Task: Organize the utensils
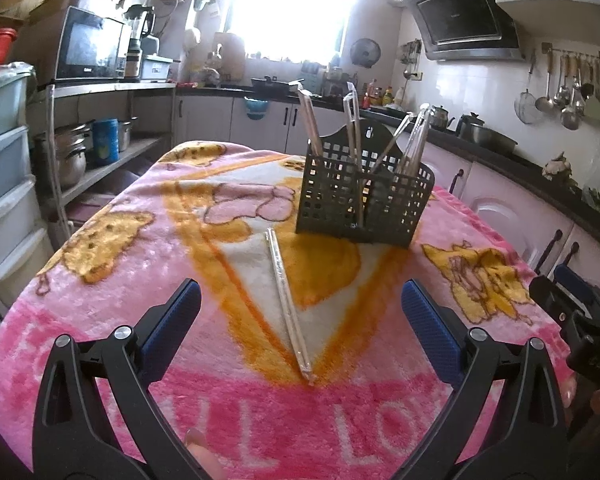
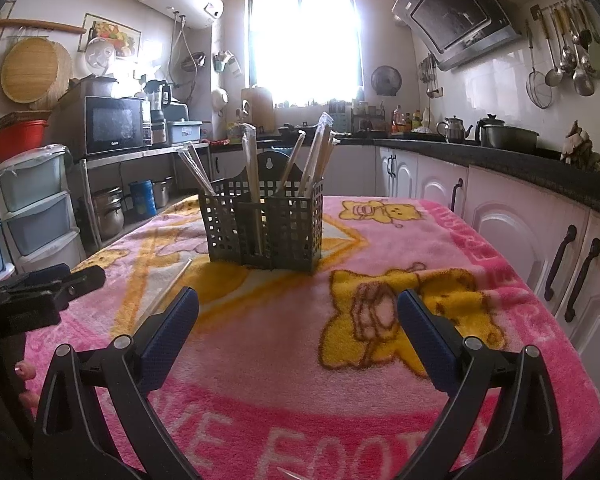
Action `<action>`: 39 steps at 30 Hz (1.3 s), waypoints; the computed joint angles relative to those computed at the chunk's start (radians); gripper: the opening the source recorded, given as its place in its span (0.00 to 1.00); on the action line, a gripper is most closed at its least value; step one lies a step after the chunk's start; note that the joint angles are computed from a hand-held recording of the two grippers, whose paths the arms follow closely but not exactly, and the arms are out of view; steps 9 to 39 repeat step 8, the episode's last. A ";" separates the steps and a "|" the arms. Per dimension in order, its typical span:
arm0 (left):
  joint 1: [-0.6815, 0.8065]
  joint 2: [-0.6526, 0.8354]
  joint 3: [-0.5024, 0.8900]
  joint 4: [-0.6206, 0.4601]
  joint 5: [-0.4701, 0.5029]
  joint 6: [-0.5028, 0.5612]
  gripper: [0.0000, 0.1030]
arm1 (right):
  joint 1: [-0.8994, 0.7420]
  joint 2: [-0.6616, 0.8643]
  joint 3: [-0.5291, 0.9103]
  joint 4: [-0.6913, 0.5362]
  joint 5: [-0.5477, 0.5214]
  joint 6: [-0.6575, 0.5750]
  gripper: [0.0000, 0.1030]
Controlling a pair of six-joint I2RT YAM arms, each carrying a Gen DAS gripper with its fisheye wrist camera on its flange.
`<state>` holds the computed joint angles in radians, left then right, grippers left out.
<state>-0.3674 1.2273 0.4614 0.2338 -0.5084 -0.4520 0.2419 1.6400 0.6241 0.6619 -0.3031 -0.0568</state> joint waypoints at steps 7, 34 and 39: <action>0.291 0.017 0.109 -0.214 0.162 0.046 0.89 | -0.102 0.051 0.211 -0.295 0.015 -0.015 0.94; 0.366 0.061 0.155 -0.267 0.198 0.065 0.89 | -0.113 0.073 0.257 -0.350 0.037 -0.029 0.94; 0.366 0.061 0.155 -0.267 0.198 0.065 0.89 | -0.113 0.073 0.257 -0.350 0.037 -0.029 0.94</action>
